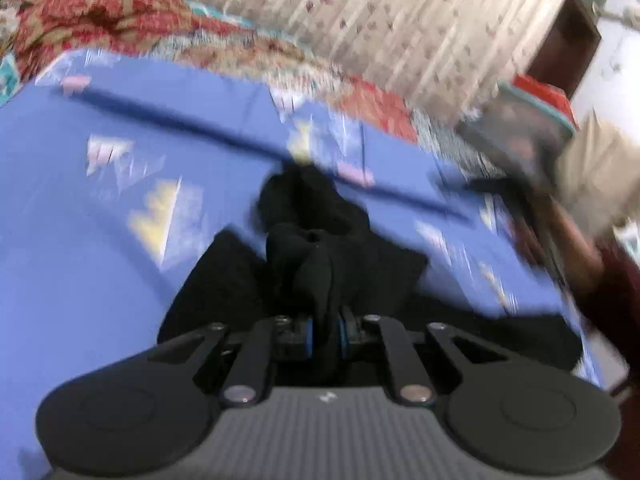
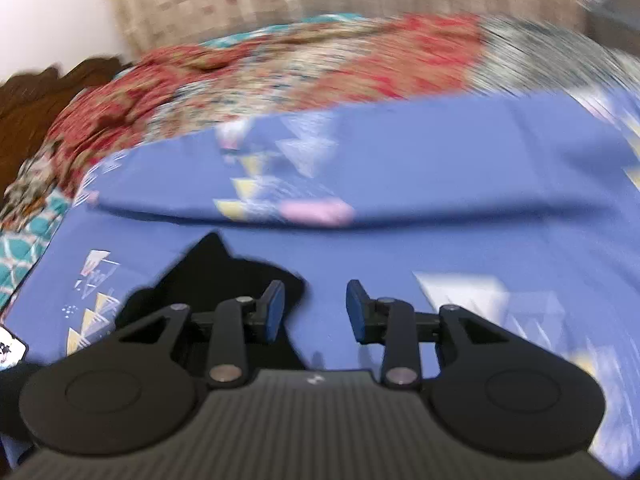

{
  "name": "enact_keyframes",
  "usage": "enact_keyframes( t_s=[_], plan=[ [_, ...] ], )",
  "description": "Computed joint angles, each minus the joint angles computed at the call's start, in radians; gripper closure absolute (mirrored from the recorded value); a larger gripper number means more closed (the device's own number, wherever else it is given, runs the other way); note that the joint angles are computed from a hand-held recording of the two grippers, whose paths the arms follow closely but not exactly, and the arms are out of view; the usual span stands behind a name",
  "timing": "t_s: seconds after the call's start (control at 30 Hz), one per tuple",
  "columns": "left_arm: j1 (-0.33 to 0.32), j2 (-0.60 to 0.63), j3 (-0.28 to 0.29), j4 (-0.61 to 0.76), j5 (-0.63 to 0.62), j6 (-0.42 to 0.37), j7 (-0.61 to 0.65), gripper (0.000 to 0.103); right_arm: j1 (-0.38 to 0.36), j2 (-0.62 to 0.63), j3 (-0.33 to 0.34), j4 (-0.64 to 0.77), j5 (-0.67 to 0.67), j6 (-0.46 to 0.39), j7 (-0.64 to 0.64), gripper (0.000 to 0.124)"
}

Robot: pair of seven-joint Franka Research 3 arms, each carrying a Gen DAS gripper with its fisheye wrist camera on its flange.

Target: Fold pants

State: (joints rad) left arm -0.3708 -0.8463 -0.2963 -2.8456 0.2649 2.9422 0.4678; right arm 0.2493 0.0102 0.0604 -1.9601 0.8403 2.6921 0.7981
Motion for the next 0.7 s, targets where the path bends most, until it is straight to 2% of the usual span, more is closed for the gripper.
enact_keyframes(
  t_s=[0.03,0.1,0.17,0.23,0.33,0.43,0.47,0.53,0.6,0.63,0.7],
  plan=[
    [-0.039,-0.036,0.001,-0.020,-0.022,-0.043,-0.016,0.093,0.013,0.042,0.012,0.055,-0.036,-0.014,0.004,0.081],
    [-0.073,-0.047,-0.013,-0.034,-0.054,-0.084,-0.060,0.093,0.034,0.129,0.037,0.177,-0.110,-0.099,0.005,0.063],
    [-0.059,-0.054,-0.038,-0.040,-0.053,-0.082,-0.101,0.093,0.069,0.229,0.063,0.303,-0.200,-0.170,0.048,0.060],
    [-0.045,-0.058,-0.039,-0.048,-0.045,-0.056,-0.127,0.093,0.114,0.312,0.069,0.399,-0.301,-0.215,0.157,0.060],
    [-0.022,-0.035,-0.026,-0.053,-0.026,-0.012,-0.132,0.093,0.174,0.411,0.066,0.494,-0.407,-0.217,0.304,0.059],
    [-0.039,-0.084,-0.052,-0.069,-0.026,-0.052,-0.164,0.093,0.273,0.491,-0.019,0.570,-0.623,-0.177,0.529,0.059],
    [-0.042,-0.096,-0.058,-0.074,-0.026,-0.059,-0.178,0.093,0.291,0.512,-0.042,0.599,-0.672,-0.183,0.600,0.059],
    [-0.050,-0.122,-0.062,-0.084,-0.025,-0.075,-0.203,0.093,0.275,0.534,-0.040,0.622,-0.693,-0.188,0.666,0.061],
    [-0.053,-0.132,-0.067,-0.081,-0.019,-0.091,-0.218,0.093,0.253,0.568,-0.023,0.674,-0.715,-0.278,0.676,0.114],
    [-0.053,-0.139,-0.074,-0.077,-0.016,-0.106,-0.230,0.093,0.242,0.564,-0.013,0.662,-0.711,-0.300,0.682,0.114],
    [-0.055,-0.154,-0.076,-0.070,-0.003,-0.133,-0.233,0.093,0.194,0.491,0.033,0.557,-0.650,-0.229,0.626,0.115]
  ],
)
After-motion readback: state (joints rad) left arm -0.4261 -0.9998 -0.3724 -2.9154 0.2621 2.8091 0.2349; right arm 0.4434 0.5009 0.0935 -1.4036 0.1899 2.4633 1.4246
